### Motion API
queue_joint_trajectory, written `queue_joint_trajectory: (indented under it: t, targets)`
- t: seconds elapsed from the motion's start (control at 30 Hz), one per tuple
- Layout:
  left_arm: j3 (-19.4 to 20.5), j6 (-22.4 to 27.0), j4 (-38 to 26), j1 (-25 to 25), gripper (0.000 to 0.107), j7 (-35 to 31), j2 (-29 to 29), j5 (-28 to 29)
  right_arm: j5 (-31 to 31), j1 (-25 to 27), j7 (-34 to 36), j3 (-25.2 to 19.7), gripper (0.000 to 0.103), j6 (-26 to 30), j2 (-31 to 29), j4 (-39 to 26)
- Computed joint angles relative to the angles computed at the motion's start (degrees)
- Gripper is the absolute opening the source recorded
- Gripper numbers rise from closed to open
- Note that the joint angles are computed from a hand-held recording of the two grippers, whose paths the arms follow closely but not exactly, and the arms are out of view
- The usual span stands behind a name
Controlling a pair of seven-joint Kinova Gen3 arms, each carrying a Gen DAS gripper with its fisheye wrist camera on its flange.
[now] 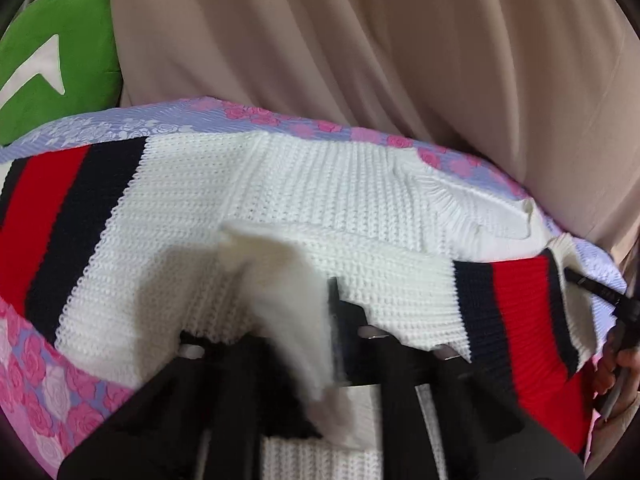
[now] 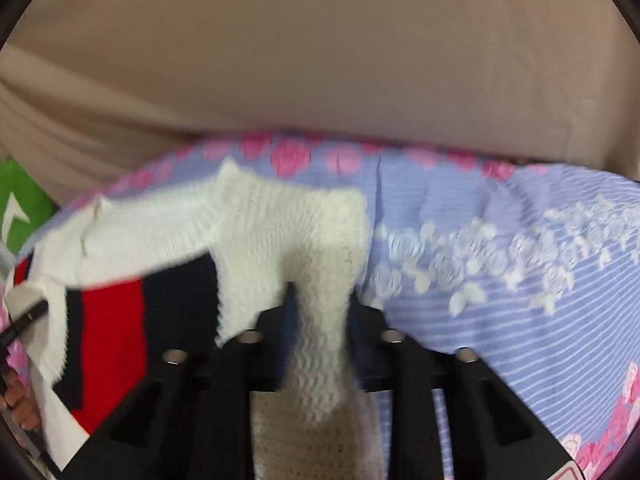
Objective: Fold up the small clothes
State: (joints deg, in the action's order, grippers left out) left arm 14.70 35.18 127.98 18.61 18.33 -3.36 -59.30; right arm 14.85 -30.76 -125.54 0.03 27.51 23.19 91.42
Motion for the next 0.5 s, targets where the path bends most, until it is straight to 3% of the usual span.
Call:
queue_joint_trajectory:
  t: [0.1,0.13,0.2,0.33,0.4,0.5]
  targets:
    - [2.58,-0.01,0.74,-2.48,0.007,3.71,-0.67,-4.39,2.09,-2.04,-6.27,4.35,0.014,-6.06,-4.42,4.95]
    - [2.0,0.02,0.37,-1.85,0.007,4.4,0.4,-5.08,2.04,-2.22,-6.96,5.95,0.007,-6.54,-3.87,5.56]
    - [0.08,1.33,-1.15,0.39,0.007,2.98,3.5,-3.97,-0.42,-0.65,-5.53,6.03,0.008,-5.44,-1.11,5.28]
    - [-0.02,9.03,-4.35,4.43,0.019,-0.27,4.6,-1.0,-3.02,-4.64,-3.59,10.69,0.011,-6.43,-6.44,9.63]
    - [0.72,13.21,-4.13,6.92,0.035,1.32,2.67,0.07,-1.79,-5.05,-1.77,9.37,0.012,-8.58,-11.43,13.74]
    - [5.44,19.06,-2.09,9.61,0.038,7.24,-0.69,-1.21,-2.53,-5.37,4.0,5.38,0.012,-7.31,-16.01,17.55]
